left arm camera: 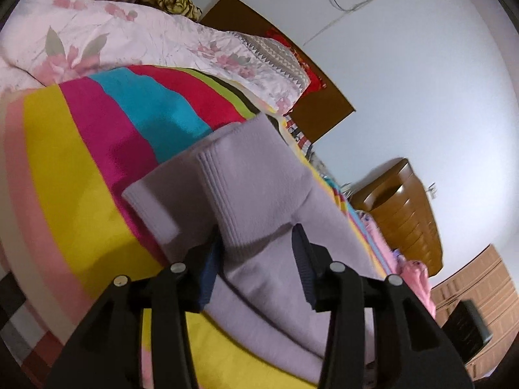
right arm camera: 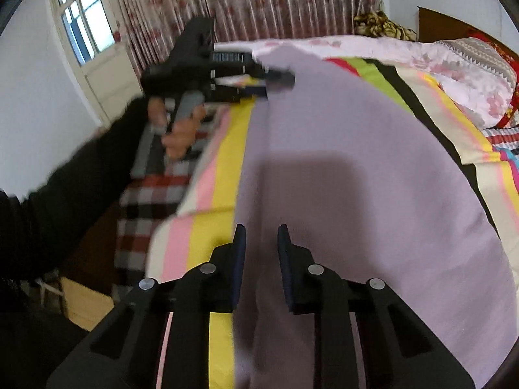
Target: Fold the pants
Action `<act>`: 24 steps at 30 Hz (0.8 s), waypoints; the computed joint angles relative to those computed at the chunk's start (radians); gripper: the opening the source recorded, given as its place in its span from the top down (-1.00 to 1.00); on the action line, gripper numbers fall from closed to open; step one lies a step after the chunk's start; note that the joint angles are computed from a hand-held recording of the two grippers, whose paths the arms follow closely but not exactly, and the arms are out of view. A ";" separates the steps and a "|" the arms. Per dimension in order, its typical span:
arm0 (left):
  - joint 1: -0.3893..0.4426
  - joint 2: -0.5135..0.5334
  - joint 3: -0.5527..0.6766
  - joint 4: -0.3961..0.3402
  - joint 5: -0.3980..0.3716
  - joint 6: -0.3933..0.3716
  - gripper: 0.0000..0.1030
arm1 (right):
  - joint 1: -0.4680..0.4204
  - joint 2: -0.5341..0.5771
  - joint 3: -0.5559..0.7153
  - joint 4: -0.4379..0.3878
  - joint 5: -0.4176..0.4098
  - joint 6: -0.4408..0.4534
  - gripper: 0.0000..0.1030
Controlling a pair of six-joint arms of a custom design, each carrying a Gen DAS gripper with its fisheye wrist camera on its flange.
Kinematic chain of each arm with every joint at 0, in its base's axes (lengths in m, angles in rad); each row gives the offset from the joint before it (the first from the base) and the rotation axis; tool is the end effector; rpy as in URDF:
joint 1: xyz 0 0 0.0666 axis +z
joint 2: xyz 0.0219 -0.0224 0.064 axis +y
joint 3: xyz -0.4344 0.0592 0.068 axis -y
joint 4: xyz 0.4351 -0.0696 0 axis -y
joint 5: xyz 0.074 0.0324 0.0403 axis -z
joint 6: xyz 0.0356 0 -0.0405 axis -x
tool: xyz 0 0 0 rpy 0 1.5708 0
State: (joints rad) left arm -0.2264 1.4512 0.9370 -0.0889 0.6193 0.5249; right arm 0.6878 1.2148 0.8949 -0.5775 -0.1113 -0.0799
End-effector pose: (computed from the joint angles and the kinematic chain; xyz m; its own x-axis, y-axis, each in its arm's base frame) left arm 0.4836 -0.1330 0.2974 -0.8034 -0.2337 -0.5477 0.2843 0.6576 -0.6976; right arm 0.3186 0.2664 0.3390 -0.6567 -0.4369 -0.6147 -0.6340 0.7612 0.1363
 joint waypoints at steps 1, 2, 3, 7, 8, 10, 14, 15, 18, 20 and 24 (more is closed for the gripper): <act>-0.001 0.006 0.004 0.008 -0.003 0.006 0.15 | 0.012 -0.004 -0.002 -0.004 0.024 -0.005 0.66; -0.004 0.010 0.009 0.014 -0.011 0.009 0.19 | 0.012 -0.006 0.000 -0.012 0.035 -0.010 0.66; -0.007 0.013 0.014 0.015 -0.021 0.011 0.19 | 0.016 -0.005 0.004 -0.026 0.069 -0.009 0.66; -0.007 0.028 0.035 -0.001 -0.039 0.024 0.34 | 0.036 -0.017 -0.011 -0.034 0.109 -0.004 0.61; -0.007 0.029 0.039 -0.004 -0.041 0.027 0.35 | 0.039 -0.021 -0.013 -0.037 0.109 -0.010 0.59; -0.009 0.028 0.044 -0.019 -0.055 0.029 0.40 | 0.050 -0.030 -0.019 -0.043 0.123 -0.008 0.59; -0.014 0.030 0.049 -0.036 -0.073 0.039 0.44 | 0.080 -0.022 -0.017 -0.051 0.192 0.032 0.50; -0.012 0.032 0.051 -0.034 -0.071 0.053 0.44 | 0.084 -0.020 -0.013 -0.056 0.202 0.037 0.50; -0.014 0.033 0.053 -0.040 -0.075 0.065 0.44 | 0.100 -0.006 0.000 -0.065 0.242 0.060 0.50; -0.017 0.031 0.057 -0.053 -0.086 0.061 0.48 | 0.118 -0.001 0.003 -0.063 0.283 0.080 0.52; -0.049 -0.008 0.081 -0.105 -0.155 -0.006 0.76 | 0.136 -0.028 -0.024 -0.013 0.371 0.079 0.93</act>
